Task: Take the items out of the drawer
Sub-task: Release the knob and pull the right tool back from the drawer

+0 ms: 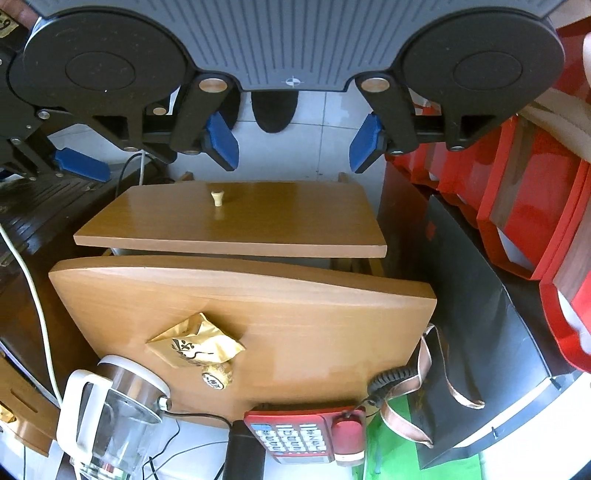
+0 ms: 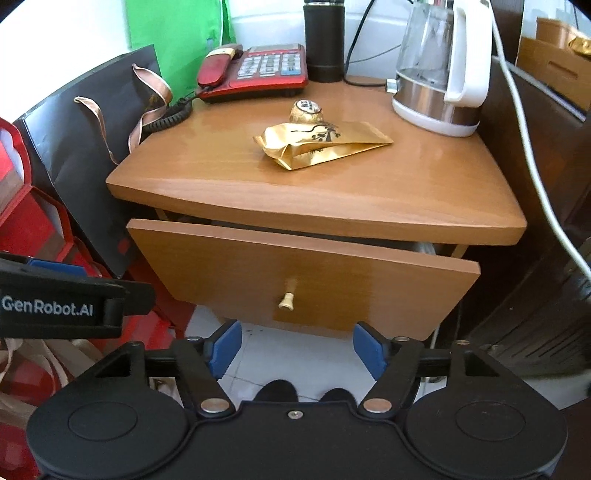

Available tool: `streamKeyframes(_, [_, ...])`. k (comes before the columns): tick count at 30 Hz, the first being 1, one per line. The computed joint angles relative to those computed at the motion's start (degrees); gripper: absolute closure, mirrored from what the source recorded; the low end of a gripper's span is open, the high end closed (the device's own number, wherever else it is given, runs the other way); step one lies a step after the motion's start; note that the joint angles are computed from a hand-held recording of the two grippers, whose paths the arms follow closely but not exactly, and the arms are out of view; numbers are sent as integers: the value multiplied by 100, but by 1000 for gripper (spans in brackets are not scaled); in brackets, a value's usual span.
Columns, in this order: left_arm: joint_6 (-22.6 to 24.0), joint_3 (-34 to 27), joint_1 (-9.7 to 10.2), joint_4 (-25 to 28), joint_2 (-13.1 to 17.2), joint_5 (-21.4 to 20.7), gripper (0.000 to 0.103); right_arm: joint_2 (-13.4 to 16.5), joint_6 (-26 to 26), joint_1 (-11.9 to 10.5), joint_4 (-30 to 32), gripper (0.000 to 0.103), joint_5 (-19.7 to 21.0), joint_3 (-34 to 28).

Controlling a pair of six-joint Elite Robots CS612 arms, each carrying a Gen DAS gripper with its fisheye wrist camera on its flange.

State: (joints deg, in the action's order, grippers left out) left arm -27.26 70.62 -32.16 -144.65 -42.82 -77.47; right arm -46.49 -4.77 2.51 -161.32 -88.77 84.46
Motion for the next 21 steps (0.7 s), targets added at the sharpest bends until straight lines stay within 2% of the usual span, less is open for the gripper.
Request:
streamKeyframes(4, [62,-109,-36,185,43,128,33,10,63,-8,31,37,-152,0])
streamKeyframes(14, [74,-203,-164,633,71,795,28,52,130,-23,196,36,-115,-14])
streamKeyframes(16, [18,-183,-149,575,57,709,28,53,135,-20,195,36,-98,-9])
streamKeyframes(21, [-103,-101,-24,170,30,20,28,49,148,-23,202,35,-72,-3])
